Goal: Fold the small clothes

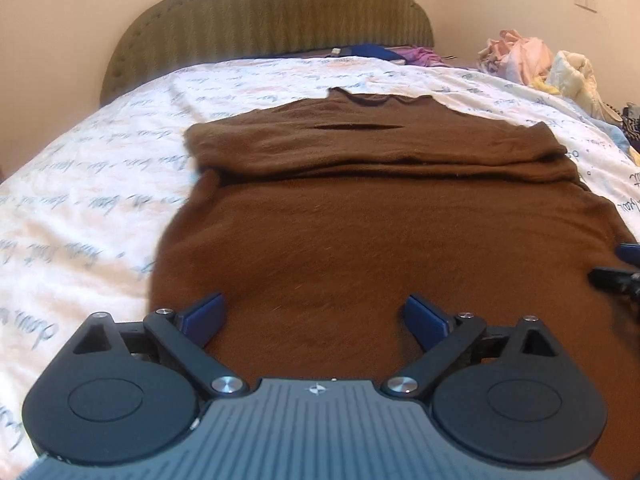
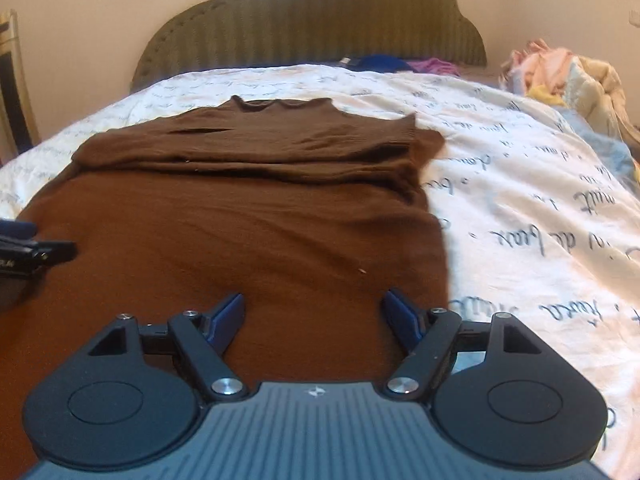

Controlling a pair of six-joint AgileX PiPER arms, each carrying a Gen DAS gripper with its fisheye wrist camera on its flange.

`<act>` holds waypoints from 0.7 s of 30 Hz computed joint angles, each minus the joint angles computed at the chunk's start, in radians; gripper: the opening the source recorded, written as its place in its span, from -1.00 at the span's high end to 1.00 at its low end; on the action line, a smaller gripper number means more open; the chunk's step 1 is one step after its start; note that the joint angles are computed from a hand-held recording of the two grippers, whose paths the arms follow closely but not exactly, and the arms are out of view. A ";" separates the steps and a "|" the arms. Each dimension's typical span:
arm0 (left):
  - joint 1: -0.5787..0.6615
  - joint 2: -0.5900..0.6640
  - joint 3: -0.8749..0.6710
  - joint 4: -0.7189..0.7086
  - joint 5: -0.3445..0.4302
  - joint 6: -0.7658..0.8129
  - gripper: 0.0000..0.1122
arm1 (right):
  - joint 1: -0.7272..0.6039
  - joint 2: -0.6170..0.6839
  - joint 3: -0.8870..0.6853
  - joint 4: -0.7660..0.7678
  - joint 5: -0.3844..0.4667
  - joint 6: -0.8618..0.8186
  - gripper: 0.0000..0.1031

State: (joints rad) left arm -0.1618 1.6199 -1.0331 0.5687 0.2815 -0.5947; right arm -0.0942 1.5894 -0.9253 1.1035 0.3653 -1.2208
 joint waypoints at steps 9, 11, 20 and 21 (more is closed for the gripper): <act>-0.086 -0.162 0.178 -0.050 -0.004 0.072 -0.80 | 0.046 -0.145 0.142 0.003 0.019 -0.068 -0.60; -0.041 -0.173 0.203 -0.116 -0.042 0.116 -0.82 | -0.054 -0.131 0.149 0.115 0.102 -0.158 -0.61; -0.043 -0.353 0.278 -0.378 0.034 0.430 -0.71 | -0.035 -0.333 0.184 -0.163 0.161 0.078 -0.65; -0.049 -0.357 0.290 -0.435 0.052 0.483 -0.75 | -0.033 -0.337 0.200 -0.167 0.185 0.049 -0.65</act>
State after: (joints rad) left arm -0.2109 1.2631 -0.7428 0.1338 0.3339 -0.1113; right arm -0.1268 1.2522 -0.7256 0.9363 0.5508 -1.1720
